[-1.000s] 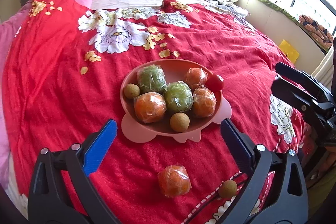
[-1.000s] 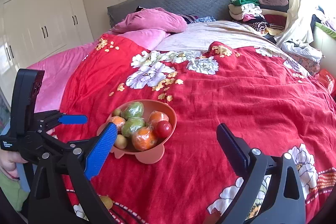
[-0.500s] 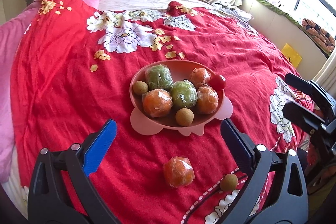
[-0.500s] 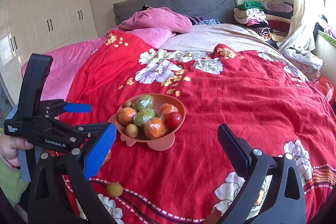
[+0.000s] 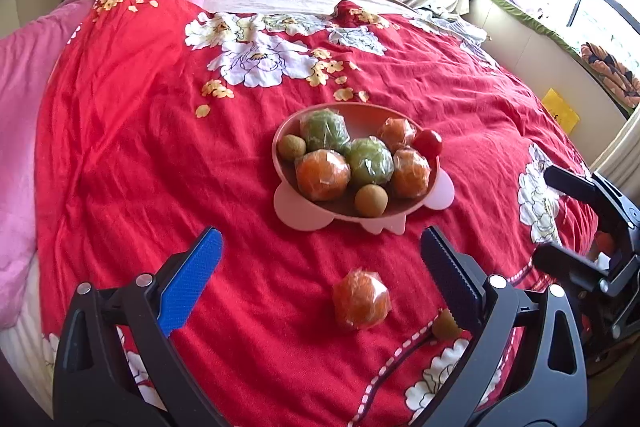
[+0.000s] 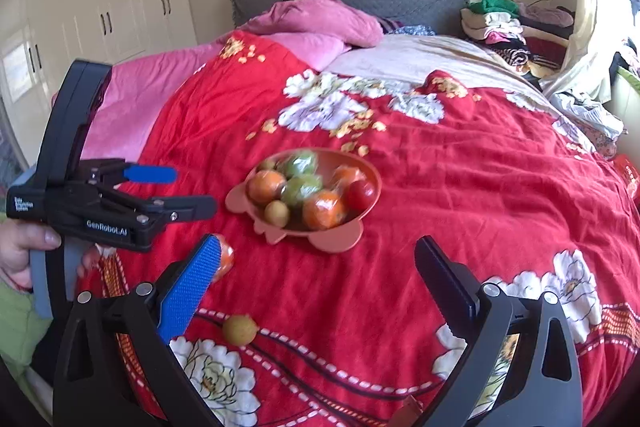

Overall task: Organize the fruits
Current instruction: 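Withdraw both open tools toward the remaining wrapped orange and brown fruit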

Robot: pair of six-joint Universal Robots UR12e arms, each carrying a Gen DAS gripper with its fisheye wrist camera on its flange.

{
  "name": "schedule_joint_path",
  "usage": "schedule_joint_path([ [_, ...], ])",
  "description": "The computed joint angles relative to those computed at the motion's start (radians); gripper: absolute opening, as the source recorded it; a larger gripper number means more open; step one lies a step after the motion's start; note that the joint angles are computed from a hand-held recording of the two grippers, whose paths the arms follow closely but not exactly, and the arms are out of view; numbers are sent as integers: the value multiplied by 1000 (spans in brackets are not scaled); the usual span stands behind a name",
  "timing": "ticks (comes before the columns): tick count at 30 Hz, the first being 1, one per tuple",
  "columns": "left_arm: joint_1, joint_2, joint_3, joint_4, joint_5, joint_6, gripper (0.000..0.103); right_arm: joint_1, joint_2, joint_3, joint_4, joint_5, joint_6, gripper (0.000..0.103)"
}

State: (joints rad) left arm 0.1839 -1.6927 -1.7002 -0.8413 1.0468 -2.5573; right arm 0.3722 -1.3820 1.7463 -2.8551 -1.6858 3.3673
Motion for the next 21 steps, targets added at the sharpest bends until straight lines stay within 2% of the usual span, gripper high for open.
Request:
schedule_joint_path([
  [21,11,30,-29,-28,-4,36,93,33,14,-11,89,49,-42,97],
])
